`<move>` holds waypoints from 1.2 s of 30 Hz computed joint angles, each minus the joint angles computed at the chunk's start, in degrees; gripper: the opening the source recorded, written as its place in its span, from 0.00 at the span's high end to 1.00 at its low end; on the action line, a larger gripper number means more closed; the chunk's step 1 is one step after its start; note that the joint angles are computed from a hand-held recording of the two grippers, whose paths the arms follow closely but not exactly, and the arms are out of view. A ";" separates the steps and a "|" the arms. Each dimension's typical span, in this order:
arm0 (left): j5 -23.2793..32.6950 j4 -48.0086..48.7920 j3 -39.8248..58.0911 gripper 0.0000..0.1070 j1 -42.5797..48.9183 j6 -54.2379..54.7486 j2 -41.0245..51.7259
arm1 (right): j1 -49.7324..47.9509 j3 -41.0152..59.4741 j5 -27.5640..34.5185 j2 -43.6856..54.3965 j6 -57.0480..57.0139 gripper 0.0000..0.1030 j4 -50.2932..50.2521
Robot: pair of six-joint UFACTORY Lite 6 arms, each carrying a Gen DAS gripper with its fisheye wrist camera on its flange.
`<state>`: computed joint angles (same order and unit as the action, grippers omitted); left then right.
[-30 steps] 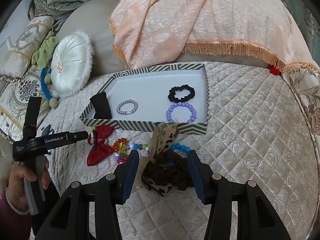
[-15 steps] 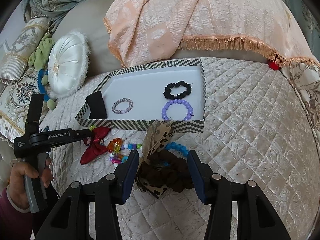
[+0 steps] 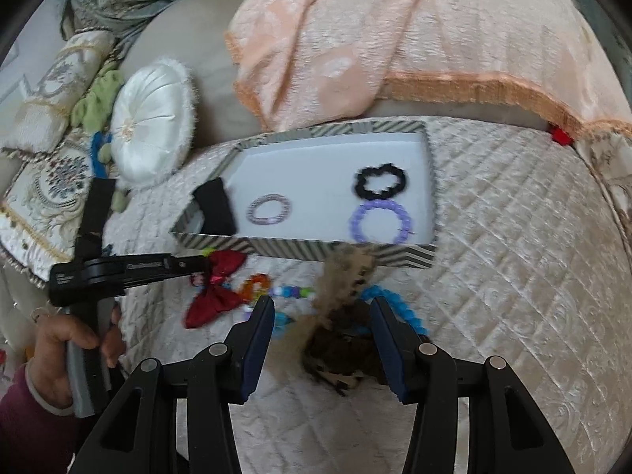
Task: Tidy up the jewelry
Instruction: 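Grasp the green flower bead bracelet with the left tool while the right tool grasps the rainbow bead bracelet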
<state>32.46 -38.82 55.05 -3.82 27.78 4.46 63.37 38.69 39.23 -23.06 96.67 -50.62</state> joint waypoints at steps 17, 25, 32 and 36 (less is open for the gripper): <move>14.01 -6.06 -0.25 0.95 15.07 12.07 -12.32 | -14.34 22.52 -17.62 33.80 -36.42 0.72 25.00; 20.02 -9.33 0.77 0.95 19.52 15.13 -14.84 | -12.84 17.04 -20.47 26.41 -27.93 0.92 16.93; 21.01 -8.08 2.41 0.95 19.05 13.53 -17.64 | -9.15 14.21 -16.26 14.48 -19.61 0.92 9.77; 18.97 -4.35 0.63 0.95 18.50 11.11 -16.46 | -7.05 15.57 -14.74 14.63 -19.96 0.92 10.28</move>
